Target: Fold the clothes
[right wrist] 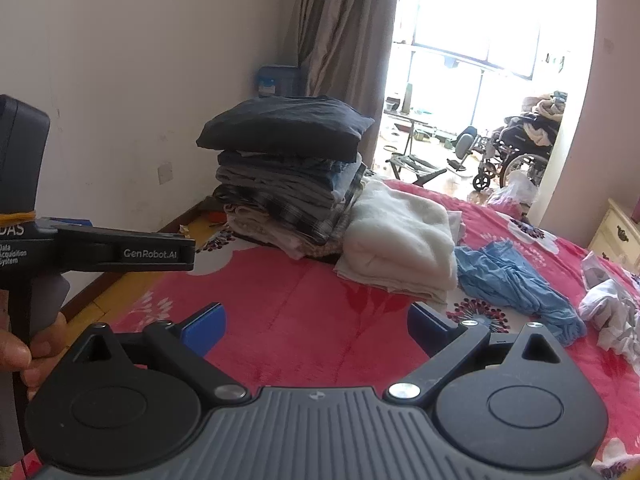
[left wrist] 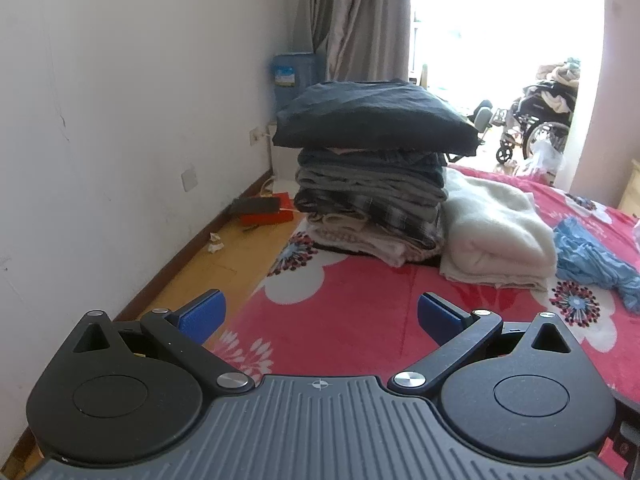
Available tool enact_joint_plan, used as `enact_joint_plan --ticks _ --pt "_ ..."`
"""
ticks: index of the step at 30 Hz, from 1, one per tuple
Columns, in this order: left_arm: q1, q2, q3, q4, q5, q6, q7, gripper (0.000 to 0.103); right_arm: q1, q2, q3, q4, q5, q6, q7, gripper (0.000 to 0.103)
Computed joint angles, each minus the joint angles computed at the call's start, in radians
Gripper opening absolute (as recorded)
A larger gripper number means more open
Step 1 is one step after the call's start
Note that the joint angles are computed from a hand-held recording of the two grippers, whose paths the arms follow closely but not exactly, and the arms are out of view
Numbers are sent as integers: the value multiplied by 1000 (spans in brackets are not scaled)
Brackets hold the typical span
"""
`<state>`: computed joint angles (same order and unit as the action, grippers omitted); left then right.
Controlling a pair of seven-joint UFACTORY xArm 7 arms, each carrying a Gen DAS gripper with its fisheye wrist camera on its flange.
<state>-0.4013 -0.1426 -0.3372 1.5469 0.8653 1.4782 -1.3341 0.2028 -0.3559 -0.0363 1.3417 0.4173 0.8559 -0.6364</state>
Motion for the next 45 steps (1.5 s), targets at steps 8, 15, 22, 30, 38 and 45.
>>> enact_joint_plan --ticks 8,15,22,30,38,45 --pt "-4 1 -4 5 29 3 14 103 -1 0 0 3 10 5 16 99" --pt "-7 3 -4 9 34 12 19 103 1 -8 -2 -2 11 3 15 99" --pt "-9 5 -4 13 43 19 23 103 2 -11 -3 -5 11 1 17 99" --pt "-8 3 -2 7 45 19 25 103 3 -8 -2 1 8 6 21 99" --pt "-5 0 -2 6 35 19 27 103 3 -4 1 8 5 11 20 99" --pt "-3 -1 -3 6 35 20 27 103 3 -3 3 9 2 12 23 99"
